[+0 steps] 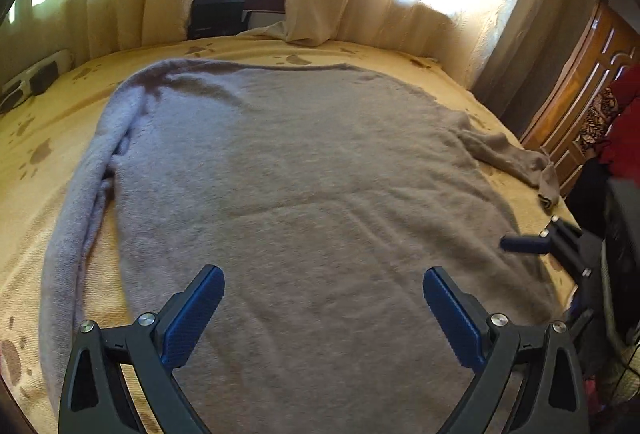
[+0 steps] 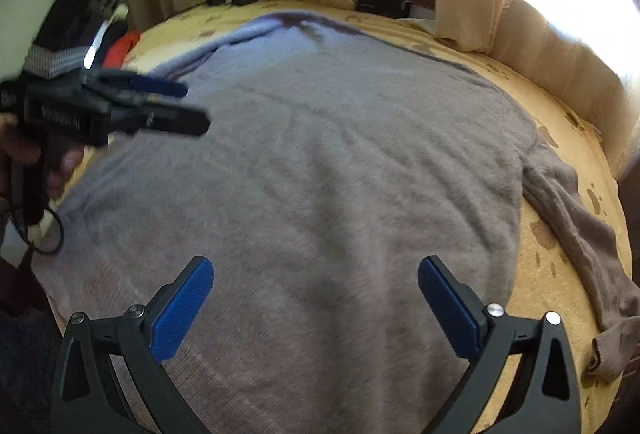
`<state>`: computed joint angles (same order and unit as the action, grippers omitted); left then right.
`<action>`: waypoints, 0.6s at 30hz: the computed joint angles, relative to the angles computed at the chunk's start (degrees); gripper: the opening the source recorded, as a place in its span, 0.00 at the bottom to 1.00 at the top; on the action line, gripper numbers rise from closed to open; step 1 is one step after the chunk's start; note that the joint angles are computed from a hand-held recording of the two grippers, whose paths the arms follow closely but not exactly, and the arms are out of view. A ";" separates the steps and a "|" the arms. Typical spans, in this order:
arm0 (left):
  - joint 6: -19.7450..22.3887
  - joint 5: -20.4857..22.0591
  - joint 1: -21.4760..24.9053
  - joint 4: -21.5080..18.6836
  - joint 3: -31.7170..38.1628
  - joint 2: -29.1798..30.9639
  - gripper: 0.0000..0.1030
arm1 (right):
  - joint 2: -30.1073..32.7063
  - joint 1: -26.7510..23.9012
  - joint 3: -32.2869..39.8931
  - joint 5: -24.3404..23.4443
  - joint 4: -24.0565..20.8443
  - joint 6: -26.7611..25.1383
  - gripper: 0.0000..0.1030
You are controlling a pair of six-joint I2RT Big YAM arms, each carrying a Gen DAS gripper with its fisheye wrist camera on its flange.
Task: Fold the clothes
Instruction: 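Move the right gripper to the sweater cuff and close on it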
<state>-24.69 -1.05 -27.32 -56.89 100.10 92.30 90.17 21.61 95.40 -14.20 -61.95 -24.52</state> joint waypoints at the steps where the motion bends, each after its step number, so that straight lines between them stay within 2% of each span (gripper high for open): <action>1: -0.30 0.37 -0.32 0.10 0.67 0.43 0.98 | -0.91 0.34 -1.91 0.68 1.31 -0.41 1.00; 5: -3.82 0.99 -0.71 0.62 4.14 3.13 0.98 | -0.40 -0.93 -2.11 -1.59 0.15 1.99 0.99; 8: -7.75 1.28 -0.35 1.85 7.47 5.67 0.98 | -0.79 -0.58 -2.90 -0.46 1.39 2.84 0.99; 10: -9.42 2.09 0.22 4.10 9.32 7.20 0.98 | -0.94 -0.64 -3.26 -0.30 1.91 3.00 0.99; 12: -9.55 0.70 0.47 5.27 11.09 8.77 0.98 | 0.29 -0.62 -1.78 -0.30 1.02 2.92 1.00; 14: -9.23 -0.73 0.55 5.53 12.19 10.17 0.98 | 0.05 -0.55 -2.54 0.23 2.01 3.07 1.00; 18: -10.55 3.25 1.56 5.07 11.76 12.06 0.98 | 0.04 -1.49 -2.94 -1.67 2.22 1.44 1.00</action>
